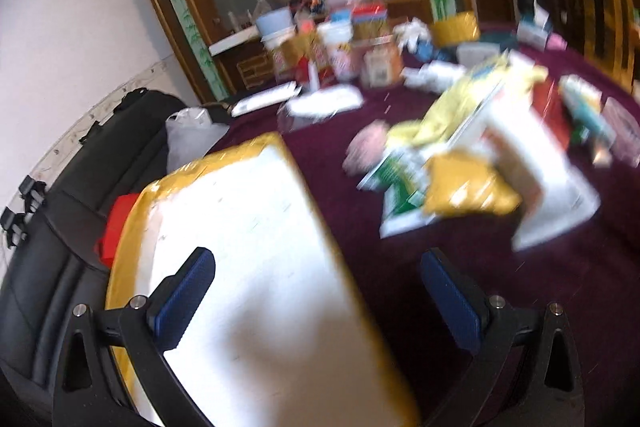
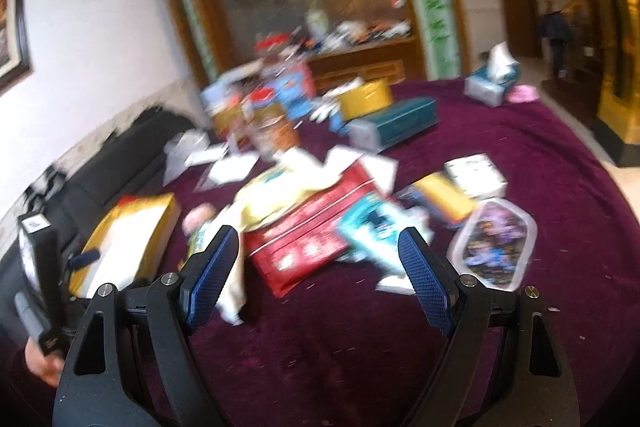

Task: Organize soft objects
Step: 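Grasp the clear fairy-print pouch with the right tool while the left tool reaches toward the white bag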

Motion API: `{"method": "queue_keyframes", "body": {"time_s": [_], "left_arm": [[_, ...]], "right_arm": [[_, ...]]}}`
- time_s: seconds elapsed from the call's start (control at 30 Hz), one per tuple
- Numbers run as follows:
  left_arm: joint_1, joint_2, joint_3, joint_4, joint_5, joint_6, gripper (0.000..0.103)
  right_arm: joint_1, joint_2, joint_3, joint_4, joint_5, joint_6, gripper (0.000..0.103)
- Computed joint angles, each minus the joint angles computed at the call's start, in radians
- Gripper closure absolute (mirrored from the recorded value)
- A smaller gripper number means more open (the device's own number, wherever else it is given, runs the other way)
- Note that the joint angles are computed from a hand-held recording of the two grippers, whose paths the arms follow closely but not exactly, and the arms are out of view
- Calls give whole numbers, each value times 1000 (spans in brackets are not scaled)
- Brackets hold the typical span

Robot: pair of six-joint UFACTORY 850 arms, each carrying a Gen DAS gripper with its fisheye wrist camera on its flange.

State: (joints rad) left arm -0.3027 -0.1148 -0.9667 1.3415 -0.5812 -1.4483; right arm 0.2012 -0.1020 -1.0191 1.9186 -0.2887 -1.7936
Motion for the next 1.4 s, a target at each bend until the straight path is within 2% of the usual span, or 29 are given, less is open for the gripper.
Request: {"method": "queue_keyframes", "body": {"time_s": [0.1, 0.13, 0.2, 0.23, 0.33, 0.4, 0.47, 0.53, 0.63, 0.7, 0.77, 0.87, 0.97, 1.03, 1.07, 1.17, 1.27, 1.33, 1.4], "left_arm": [[22, 18, 19, -11, -21, 38, 0], [33, 35, 33, -19, 0, 65, 0], [34, 71, 58, -38, -3, 95, 0], [27, 99, 80, -1, -6, 66, 0], [3, 172, 130, 140, -11, -52, 0], [-4, 178, 122, 191, -13, -102, 0], [-7, 158, 94, 210, -27, -142, 0], [-18, 118, 62, 270, -99, -244, 0], [-20, 59, 31, 378, -198, -385, 0], [-19, 8, -19, 363, -239, -381, 0], [-18, -40, -70, 333, -245, -339, 0], [-27, -118, -133, 277, -256, -196, 1], [-29, -153, -143, 212, -230, -38, 1], [-28, -124, -109, 237, -195, -27, 1], [-29, -106, -93, 250, -178, -35, 1], [-16, -69, -60, 203, -76, 66, 0], [-19, -24, -11, 226, -11, 103, 0], [-24, 8, 24, 293, 15, 96, 0], [-41, 14, 39, 376, -22, 54, 0]], "right_arm": [[16, -72, -65, -314, -90, 293, 19], [16, -105, -96, -419, -155, 397, 19], [24, -145, -138, -507, -218, 510, 19], [22, -151, -142, -488, -223, 515, 19], [6, -138, -117, -347, -163, 412, 19], [-20, -133, -122, -373, -98, 423, 19], [-53, -129, -126, -426, -52, 446, 19], [-95, -125, -135, -504, -30, 518, 19], [-172, -155, -185, -760, -54, 815, 20], [-215, -199, -238, -877, -97, 997, 20], [-240, -248, -294, -908, -162, 1072, 20], [-223, -319, -393, -1171, -220, 1361, 20], [-179, -378, -476, -1453, -279, 1675, 20], [-157, -411, -519, -1607, -331, 1830, 19], [-139, -422, -530, -1678, -332, 1887, 19], [-106, -413, -503, -1830, -260, 2020, 19], [-87, -401, -473, -1917, -211, 2052, 20], [-89, -388, -450, -1899, -187, 2018, 20], [-111, -374, -432, -1805, -174, 1919, 20]]}}
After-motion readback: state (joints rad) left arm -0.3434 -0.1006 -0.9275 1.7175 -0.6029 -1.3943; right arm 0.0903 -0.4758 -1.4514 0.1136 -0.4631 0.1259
